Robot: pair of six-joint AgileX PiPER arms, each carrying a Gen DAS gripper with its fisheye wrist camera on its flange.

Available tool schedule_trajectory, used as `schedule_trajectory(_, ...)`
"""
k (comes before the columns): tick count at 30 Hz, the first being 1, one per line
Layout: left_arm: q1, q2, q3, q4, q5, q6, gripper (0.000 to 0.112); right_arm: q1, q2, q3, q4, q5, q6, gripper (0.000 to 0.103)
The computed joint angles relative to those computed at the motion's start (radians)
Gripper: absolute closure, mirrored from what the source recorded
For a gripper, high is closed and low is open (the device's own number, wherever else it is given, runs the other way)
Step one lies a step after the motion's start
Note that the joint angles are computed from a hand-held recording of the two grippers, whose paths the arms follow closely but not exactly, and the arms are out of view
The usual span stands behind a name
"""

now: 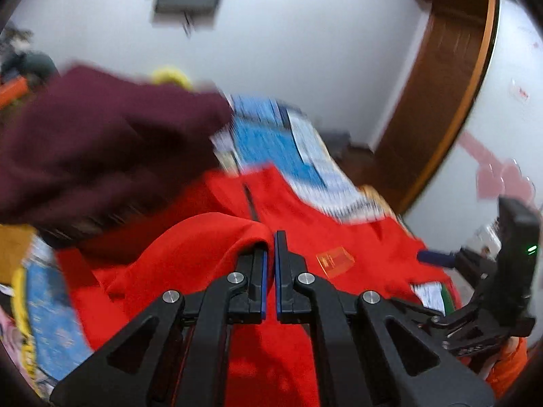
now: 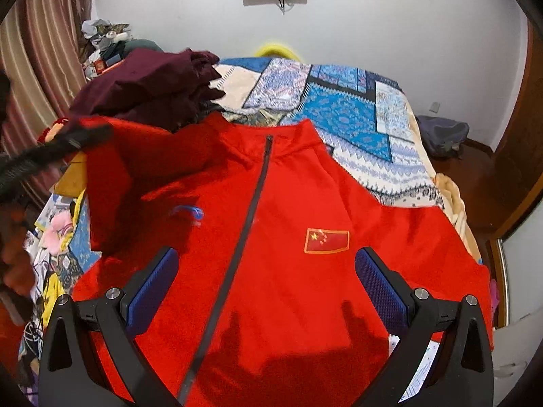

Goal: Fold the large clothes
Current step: 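Lift the sleeve with the left gripper and fold it across the jacket body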

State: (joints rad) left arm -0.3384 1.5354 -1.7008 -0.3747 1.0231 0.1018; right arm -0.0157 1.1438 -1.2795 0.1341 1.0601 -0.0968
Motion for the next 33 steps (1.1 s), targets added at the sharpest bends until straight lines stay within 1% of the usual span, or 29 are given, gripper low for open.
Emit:
schedule_trajectory(4, -0.093, 0.080, 0.038, 0.033, 0.011, -0.033, 0.111, -0.065, 0.004, 0.029, 0.031, 0.019, -0.055, 0.000)
schedule_trajectory(6, -0.129, 0.090, 0.070, 0.054, 0.010, -0.042, 0.111, -0.082, 0.005, 0.040, 0.033, 0.023, -0.064, 0.000)
schedule_trajectory(8, -0.176, 0.101, 0.092, 0.108, 0.012, -0.063, 0.110, -0.102, 0.006, 0.054, 0.037, 0.027, -0.078, 0.000)
schedule_trajectory(10, -0.207, 0.100, 0.114, 0.141, 0.025, -0.058, 0.110, -0.113, 0.009, 0.060, 0.036, 0.031, -0.085, 0.000)
schedule_trajectory(12, -0.242, 0.077, 0.142, 0.197, 0.034, -0.074, 0.106, -0.111, 0.011, 0.058, 0.028, 0.036, -0.084, 0.000)
schedule_trajectory(13, -0.255, 0.060, 0.155, 0.223, 0.038, -0.081, 0.102, -0.109, 0.013, 0.056, 0.025, 0.036, -0.084, 0.000)
schedule_trajectory(14, -0.263, 0.052, 0.155, 0.240, 0.042, -0.092, 0.094, -0.102, 0.013, 0.052, 0.019, 0.037, -0.081, 0.000)
schedule_trajectory(15, -0.259, 0.030, 0.165, 0.246, 0.049, -0.095, 0.089, -0.094, 0.014, 0.048, 0.014, 0.036, -0.078, 0.000)
schedule_trajectory(16, -0.254, 0.021, 0.164, 0.249, 0.050, -0.102, 0.076, -0.080, 0.017, 0.040, 0.006, 0.035, -0.069, 0.000)
schedule_trajectory(17, -0.238, -0.002, 0.168, 0.245, 0.052, -0.100, 0.067, -0.066, 0.016, 0.035, -0.001, 0.034, -0.060, 0.000)
schedule_trajectory(20, -0.184, -0.083, 0.193, 0.256, 0.046, -0.103, 0.055, -0.009, 0.021, 0.010, -0.029, 0.027, -0.031, 0.000)
schedule_trajectory(22, -0.129, -0.145, 0.209, 0.274, 0.050, -0.098, 0.054, 0.049, 0.028, -0.011, -0.063, 0.023, -0.005, 0.000)
schedule_trajectory(25, -0.040, -0.223, 0.235, 0.324, 0.052, -0.090, 0.048, 0.151, 0.044, -0.032, -0.124, 0.013, 0.041, 0.000)
schedule_trajectory(27, 0.035, -0.276, 0.268, 0.344, 0.050, -0.065, 0.046, 0.237, 0.068, -0.048, -0.171, 0.008, 0.075, 0.000)
schedule_trajectory(30, 0.145, -0.310, 0.301, 0.333, 0.057, -0.016, 0.046, 0.331, 0.109, -0.061, -0.204, -0.002, 0.092, 0.000)
schedule_trajectory(32, 0.238, -0.338, 0.347, 0.297, 0.061, 0.035, 0.046, 0.391, 0.151, -0.070, -0.199, -0.002, 0.081, 0.000)
schedule_trajectory(33, 0.265, -0.344, 0.364, 0.285, 0.060, 0.049, 0.046, 0.407, 0.163, -0.068, -0.191, -0.002, 0.073, 0.000)
